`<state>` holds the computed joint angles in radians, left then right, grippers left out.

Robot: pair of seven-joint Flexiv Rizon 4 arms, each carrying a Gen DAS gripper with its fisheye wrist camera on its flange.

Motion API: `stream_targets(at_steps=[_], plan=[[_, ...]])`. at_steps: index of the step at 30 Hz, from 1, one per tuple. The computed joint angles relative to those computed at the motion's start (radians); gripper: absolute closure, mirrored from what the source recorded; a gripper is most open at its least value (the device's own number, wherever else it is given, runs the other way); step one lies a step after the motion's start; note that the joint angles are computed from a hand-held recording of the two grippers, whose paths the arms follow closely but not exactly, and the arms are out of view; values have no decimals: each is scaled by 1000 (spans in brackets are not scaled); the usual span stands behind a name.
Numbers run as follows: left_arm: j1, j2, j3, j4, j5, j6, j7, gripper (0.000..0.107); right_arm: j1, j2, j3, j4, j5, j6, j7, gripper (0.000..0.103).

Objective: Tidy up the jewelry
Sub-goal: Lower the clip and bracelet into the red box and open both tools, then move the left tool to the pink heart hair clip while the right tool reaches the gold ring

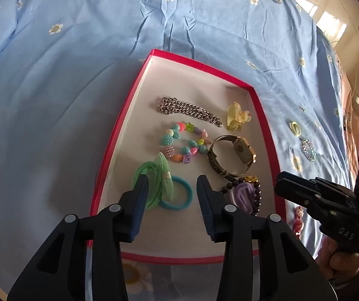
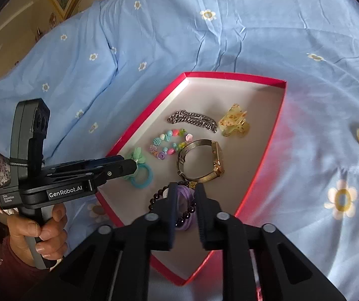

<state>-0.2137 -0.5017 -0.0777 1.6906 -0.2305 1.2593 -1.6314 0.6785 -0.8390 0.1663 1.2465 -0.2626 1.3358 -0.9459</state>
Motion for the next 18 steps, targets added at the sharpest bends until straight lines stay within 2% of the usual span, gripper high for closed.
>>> stream_targets(at_steps=[3, 6, 11, 15, 18], plan=[[-12, 10, 10, 7, 7, 6, -19, 57, 14, 36, -38, 62, -2, 49, 35, 77], [-20, 17, 10, 9, 16, 7, -28, 57, 29, 80, -80, 138, -11, 104, 88, 73], [-34, 31, -4, 11, 24, 19, -25, 54, 77, 167, -196, 295, -51, 191, 206, 72], [-47, 35, -18, 2, 25, 20, -10, 53, 150, 239, -333, 436, -86, 257, 315, 72], [-59, 37, -31, -3, 25, 20, 7, 48, 222, 280, -447, 525, -106, 294, 386, 72]])
